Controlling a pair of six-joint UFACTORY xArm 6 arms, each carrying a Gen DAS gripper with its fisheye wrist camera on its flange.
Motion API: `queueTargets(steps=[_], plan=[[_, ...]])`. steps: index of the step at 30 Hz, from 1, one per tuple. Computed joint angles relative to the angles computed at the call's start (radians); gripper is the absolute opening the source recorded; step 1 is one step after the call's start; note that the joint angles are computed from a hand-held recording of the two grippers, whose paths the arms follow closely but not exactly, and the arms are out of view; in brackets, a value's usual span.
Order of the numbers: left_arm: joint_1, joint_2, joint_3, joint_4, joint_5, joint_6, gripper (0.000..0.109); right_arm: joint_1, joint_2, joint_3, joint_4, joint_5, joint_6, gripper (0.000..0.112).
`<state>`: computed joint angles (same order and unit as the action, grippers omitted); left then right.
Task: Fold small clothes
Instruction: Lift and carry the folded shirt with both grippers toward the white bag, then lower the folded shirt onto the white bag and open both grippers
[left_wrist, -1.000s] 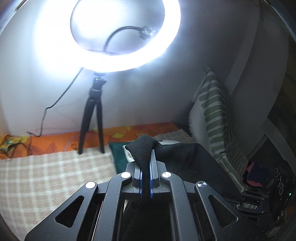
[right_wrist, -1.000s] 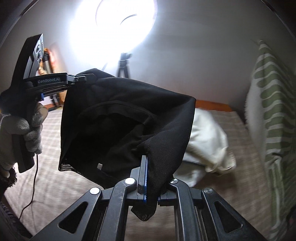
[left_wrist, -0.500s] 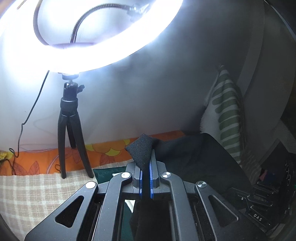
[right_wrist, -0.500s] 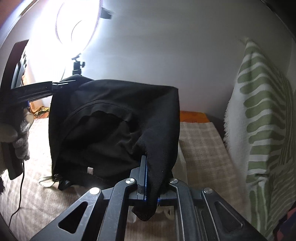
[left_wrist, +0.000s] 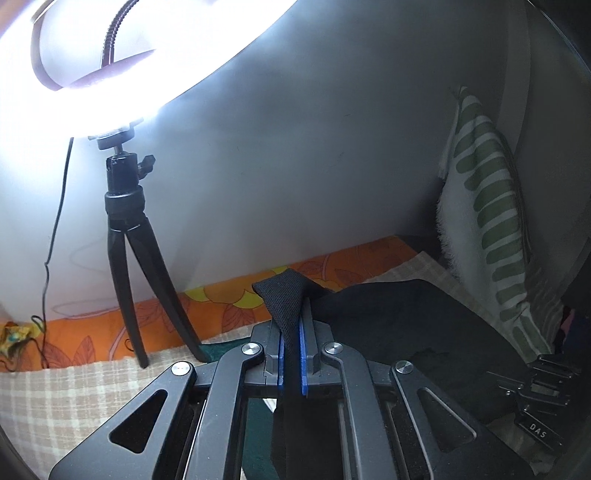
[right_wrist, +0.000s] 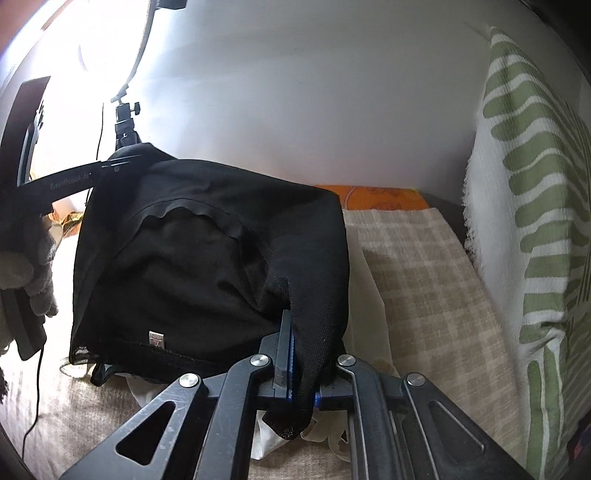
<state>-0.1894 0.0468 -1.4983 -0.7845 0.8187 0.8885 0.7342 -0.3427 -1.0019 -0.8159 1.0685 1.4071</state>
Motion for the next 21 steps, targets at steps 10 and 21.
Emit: queueTargets(steps=[10, 21], plan=[[0.019, 0.007, -0.020, 0.024, 0.011, 0.000, 0.052, -0.001, -0.023, 0.012, 0.025, 0.024, 0.051, 0.034], [0.085, -0.042, -0.011, 0.007, 0.097, 0.025, 0.071, 0.131, 0.018, -0.099, -0.052, 0.211, 0.144, 0.076]])
